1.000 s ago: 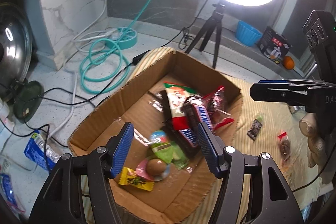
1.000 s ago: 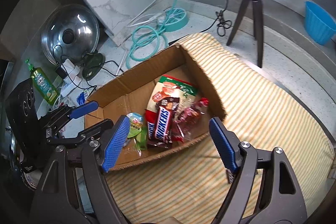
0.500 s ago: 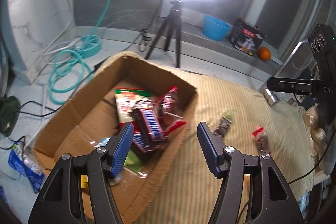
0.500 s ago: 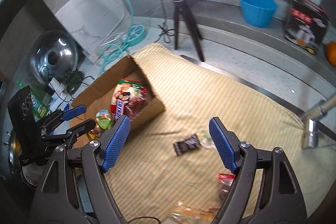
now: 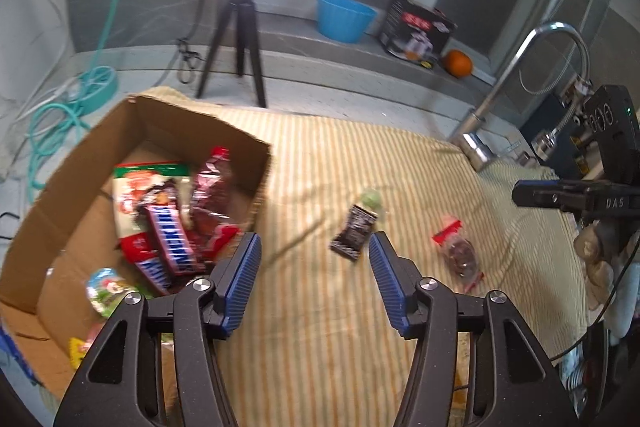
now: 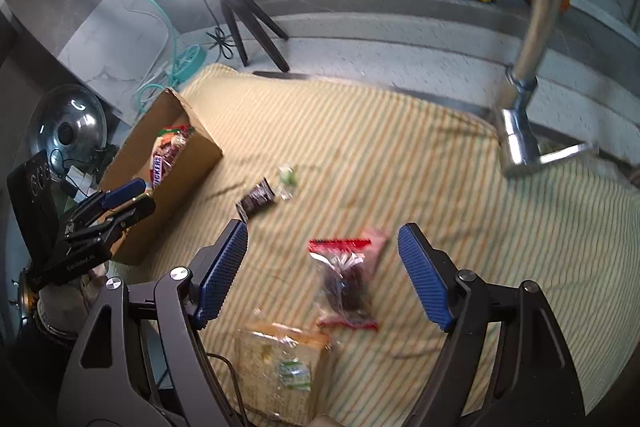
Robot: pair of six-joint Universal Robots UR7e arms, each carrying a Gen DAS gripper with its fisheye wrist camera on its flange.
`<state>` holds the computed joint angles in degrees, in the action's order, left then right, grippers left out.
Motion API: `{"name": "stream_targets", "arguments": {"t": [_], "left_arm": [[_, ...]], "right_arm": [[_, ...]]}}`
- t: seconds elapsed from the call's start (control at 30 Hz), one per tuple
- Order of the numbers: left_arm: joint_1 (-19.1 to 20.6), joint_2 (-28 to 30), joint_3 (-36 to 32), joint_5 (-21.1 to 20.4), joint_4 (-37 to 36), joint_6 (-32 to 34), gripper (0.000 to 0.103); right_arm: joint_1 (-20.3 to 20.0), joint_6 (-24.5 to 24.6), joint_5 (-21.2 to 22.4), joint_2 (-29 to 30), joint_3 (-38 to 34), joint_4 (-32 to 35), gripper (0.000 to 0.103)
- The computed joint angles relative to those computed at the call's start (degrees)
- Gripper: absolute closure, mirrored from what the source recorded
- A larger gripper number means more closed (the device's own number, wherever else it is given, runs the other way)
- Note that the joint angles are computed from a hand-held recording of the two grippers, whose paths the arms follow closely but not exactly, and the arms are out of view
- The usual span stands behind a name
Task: Organize snacks
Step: 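Grasp the black candy packet with the left gripper while the right gripper grasps the red-topped jerky bag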
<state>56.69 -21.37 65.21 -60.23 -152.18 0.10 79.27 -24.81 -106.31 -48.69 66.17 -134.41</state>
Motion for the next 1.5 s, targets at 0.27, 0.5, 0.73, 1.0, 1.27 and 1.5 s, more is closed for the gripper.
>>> {"name": "stream_targets", "arguments": {"t": [0.27, 0.5, 0.73, 1.0, 1.27, 1.5], "left_arm": [[0.2, 3.7, -5.3, -2.7, 5.8, 1.1, 0.056], [0.4, 8.4, -12.2, -3.1, 11.7, 3.0, 0.060], [1.0, 12.1, -18.2, -1.3, 16.3, 4.2, 0.063], [1.4, 13.9, -21.2, -0.6, 18.8, 5.4, 0.068], [1.6, 14.6, -22.1, -0.7, 18.3, 6.0, 0.079], [1.7, 14.4, -21.6, -1.1, 17.3, 5.5, 0.079]], "right_arm": [[-2.0, 1.2, -0.1, -1.6, 4.6, -0.1, 0.023], [-2.4, 1.4, -1.2, -0.9, 6.0, -0.2, 0.023], [-1.6, 0.4, -3.2, 1.0, 5.5, -0.6, 0.023], [-0.6, -0.9, -6.5, 3.3, 4.4, -0.5, 0.027], [-0.3, -0.4, -9.0, 5.8, 1.7, 1.2, 0.049], [-0.7, -0.3, -8.7, 5.5, 1.8, 1.4, 0.059]]}}
